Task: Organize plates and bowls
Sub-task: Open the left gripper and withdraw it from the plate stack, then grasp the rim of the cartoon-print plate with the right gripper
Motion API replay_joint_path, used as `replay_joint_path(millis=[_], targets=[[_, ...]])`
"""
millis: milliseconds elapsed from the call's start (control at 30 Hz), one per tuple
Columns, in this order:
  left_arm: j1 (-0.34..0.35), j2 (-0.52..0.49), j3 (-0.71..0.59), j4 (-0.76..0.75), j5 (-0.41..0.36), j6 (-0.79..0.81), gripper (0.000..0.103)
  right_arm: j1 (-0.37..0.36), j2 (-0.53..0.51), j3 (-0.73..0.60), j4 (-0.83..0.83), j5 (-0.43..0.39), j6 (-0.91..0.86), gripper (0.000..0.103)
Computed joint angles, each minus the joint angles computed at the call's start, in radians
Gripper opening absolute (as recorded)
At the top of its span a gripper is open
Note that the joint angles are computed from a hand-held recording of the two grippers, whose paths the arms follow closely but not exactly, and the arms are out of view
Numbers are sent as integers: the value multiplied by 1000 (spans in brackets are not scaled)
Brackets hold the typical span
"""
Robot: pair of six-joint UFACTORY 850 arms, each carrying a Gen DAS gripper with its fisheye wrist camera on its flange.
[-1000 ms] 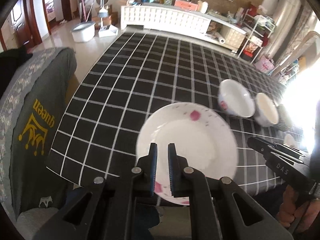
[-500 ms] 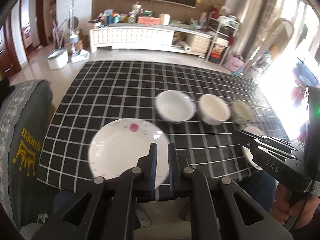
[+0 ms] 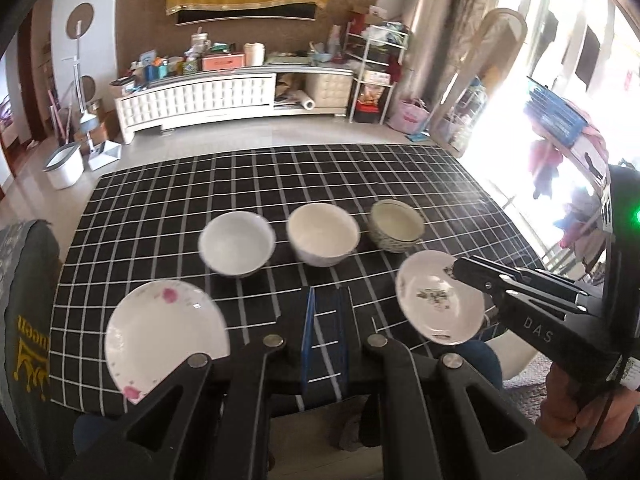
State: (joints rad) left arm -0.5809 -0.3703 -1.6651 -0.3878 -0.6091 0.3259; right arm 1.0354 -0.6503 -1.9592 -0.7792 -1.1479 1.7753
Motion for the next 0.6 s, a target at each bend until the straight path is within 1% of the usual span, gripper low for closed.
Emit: replay_joint_path(millis=[100,233,467,600], targets=[[-26,-32,-42,19,-13,-21,9,-1,71,111,-6,3,48,16],[-62,-80,-99,42,-41,-49,9,-10,143,229,-1,28,104,16],[-120,-191,-220,68,-110,-81,9,-29,241,387,44,60,139,16],[-140,-246,-276,80,-146,-99,9,-41,291,472,70,76,147,16]])
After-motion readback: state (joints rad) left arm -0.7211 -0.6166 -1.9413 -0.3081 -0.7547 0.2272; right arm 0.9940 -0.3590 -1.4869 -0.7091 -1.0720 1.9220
